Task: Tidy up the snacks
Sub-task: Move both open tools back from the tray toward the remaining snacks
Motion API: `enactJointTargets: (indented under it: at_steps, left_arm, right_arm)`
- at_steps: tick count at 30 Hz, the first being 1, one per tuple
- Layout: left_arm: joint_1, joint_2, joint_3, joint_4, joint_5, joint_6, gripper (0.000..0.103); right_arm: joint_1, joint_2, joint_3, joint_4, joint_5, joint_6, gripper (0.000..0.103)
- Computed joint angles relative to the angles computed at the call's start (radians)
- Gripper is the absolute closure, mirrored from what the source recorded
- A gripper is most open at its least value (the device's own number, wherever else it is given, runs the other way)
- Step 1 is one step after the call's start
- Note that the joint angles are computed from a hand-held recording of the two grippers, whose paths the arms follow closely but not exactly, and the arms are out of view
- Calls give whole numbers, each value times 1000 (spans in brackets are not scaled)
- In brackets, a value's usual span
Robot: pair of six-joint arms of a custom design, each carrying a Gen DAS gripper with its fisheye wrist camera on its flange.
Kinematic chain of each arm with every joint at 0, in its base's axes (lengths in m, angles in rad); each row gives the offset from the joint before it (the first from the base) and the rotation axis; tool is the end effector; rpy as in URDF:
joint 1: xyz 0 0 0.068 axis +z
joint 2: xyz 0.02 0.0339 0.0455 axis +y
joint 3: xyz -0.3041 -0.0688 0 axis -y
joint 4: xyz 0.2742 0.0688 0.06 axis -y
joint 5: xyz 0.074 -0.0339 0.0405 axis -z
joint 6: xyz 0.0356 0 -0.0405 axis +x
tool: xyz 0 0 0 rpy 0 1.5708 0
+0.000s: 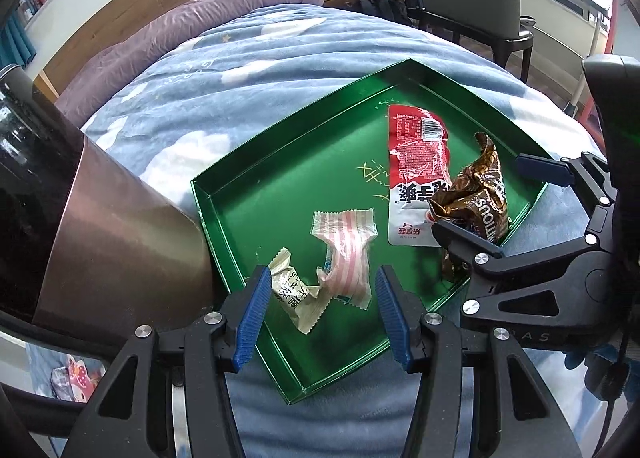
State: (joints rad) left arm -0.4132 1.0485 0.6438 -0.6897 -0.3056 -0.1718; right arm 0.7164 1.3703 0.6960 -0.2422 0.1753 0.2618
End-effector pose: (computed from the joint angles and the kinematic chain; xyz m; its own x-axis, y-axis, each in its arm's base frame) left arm 0.1815 -0.0679 0.2283 -0.8457 0.1928 -0.4975 0.1137 0.9761 0.1850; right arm 0.2133 0.1775 0.2006 -0.7247 -0.2931 -0.6237 -0.3924 0.9195 0.0238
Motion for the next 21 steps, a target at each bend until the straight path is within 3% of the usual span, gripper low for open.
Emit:
enactJointTargets:
  at_steps: [11, 21]
  left_arm:
    - [-14, -107, 13, -98, -6, -10, 55]
    - [-73, -290, 36, -280, -24, -50, 55]
  right_arm:
    - [36, -141, -13, -74, 31, 35, 0]
    - [162, -386, -27, -268, 105, 136, 0]
